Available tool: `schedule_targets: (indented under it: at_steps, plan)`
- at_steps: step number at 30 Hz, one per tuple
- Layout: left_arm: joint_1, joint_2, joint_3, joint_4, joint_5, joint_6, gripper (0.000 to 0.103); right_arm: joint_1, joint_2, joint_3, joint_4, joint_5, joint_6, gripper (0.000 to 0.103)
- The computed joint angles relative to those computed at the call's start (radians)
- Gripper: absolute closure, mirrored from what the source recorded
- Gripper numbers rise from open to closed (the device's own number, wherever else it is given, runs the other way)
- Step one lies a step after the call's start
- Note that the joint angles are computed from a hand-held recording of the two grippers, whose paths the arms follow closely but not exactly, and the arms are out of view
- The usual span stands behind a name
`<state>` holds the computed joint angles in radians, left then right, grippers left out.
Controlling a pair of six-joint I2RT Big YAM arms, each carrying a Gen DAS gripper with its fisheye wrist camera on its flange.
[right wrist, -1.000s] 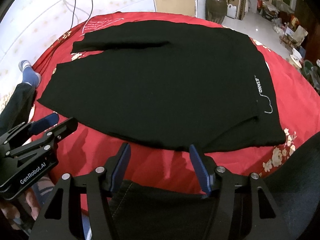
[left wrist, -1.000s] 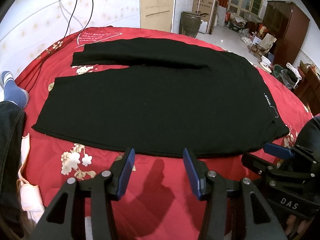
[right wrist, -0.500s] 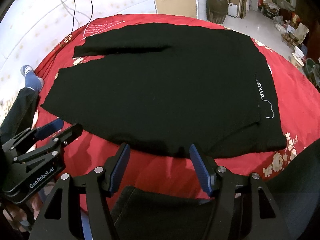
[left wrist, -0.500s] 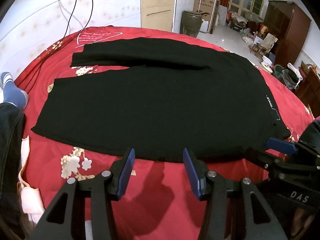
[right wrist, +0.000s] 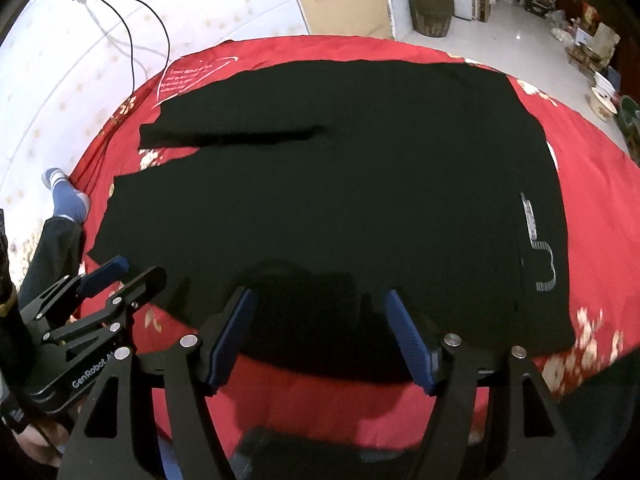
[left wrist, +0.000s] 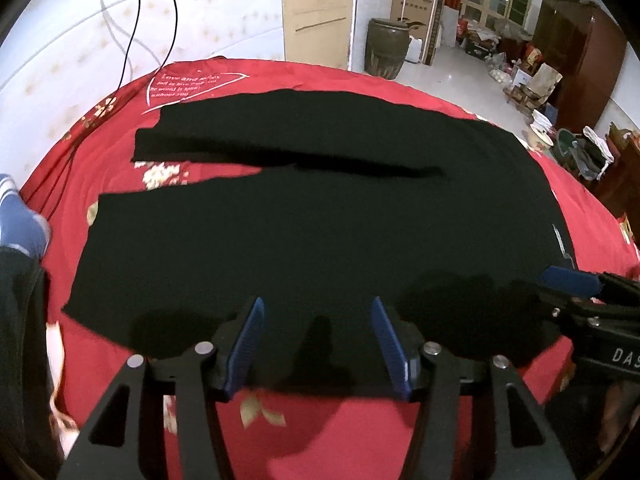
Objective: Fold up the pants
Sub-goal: 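Grasp the waistband of the black pants with both grippers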
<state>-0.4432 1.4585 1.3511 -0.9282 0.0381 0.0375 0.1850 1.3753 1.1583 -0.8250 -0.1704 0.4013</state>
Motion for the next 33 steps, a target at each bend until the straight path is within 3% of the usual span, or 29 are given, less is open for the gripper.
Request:
schedule_targets:
  at_steps: [13, 22, 27, 29, 33]
  plan:
    - [0.036, 0.35, 0.429, -0.054, -0.009, 0.045, 0.042, -0.15, 0.289, 0.314, 0.001, -0.072, -0.146, 0.03]
    - [0.053, 0.653, 0.831, -0.17, -0.038, 0.025, 0.039, -0.209, 0.54, 0.608, -0.037, -0.111, -0.275, 0.029]
    - [0.048, 0.776, 1.009, -0.236, -0.061, 0.025, 0.038, -0.216, 0.66, 0.754, -0.091, -0.13, -0.394, 0.027]
    - [0.043, 0.805, 1.049, -0.26, -0.061, 0.031, 0.036, -0.22, 0.695, 0.799, -0.117, -0.148, -0.428, 0.027]
    - [0.038, 0.775, 0.98, -0.195, -0.072, 0.035, 0.032, -0.222, 0.771, 0.894, -0.201, -0.164, -0.508, 0.027]
